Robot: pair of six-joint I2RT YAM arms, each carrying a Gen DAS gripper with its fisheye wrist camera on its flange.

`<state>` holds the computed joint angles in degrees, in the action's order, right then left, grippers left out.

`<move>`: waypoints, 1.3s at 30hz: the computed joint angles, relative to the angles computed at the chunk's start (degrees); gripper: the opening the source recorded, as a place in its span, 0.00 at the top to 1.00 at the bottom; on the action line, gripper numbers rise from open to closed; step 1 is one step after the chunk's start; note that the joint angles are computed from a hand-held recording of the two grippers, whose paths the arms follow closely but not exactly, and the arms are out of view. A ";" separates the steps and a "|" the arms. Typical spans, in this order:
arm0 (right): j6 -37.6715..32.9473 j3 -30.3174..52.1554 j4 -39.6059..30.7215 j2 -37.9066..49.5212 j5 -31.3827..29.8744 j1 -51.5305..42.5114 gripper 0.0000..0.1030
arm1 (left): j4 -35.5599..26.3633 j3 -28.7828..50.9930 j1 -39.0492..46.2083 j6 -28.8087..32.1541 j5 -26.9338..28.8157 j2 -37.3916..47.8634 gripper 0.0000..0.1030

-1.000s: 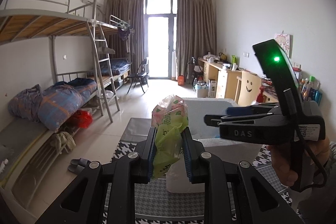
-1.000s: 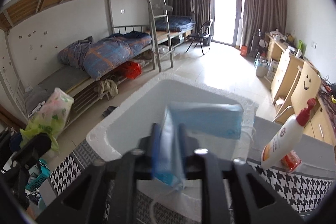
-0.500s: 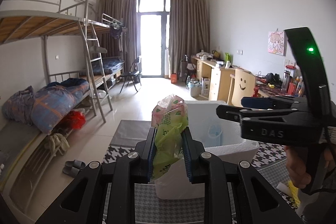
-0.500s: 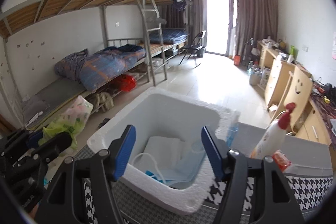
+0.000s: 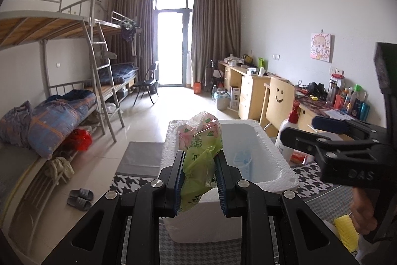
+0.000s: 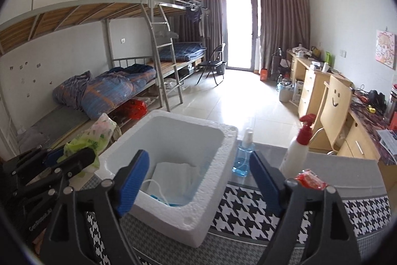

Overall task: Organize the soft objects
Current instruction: 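Lower the green bag into the foam box and open the left tool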

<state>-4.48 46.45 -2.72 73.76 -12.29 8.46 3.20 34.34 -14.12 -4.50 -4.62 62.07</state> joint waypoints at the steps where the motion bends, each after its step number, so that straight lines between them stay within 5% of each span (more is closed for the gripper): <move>1: -0.04 -0.22 0.04 -0.28 -0.44 -0.56 0.15 | 0.01 0.37 -0.10 0.05 0.03 0.55 0.76; 32: -4.41 -12.37 1.10 -12.49 -7.44 -16.13 0.13 | -0.64 11.50 -0.52 1.33 1.19 17.41 0.75; 34: -4.44 -12.81 0.97 -13.21 -7.34 -16.57 0.13 | -1.08 12.22 -0.61 1.53 1.29 17.96 0.69; 39: -4.60 -13.80 0.71 -14.65 -8.87 -18.70 0.13 | 0.22 11.55 -1.71 0.79 -0.56 17.09 0.12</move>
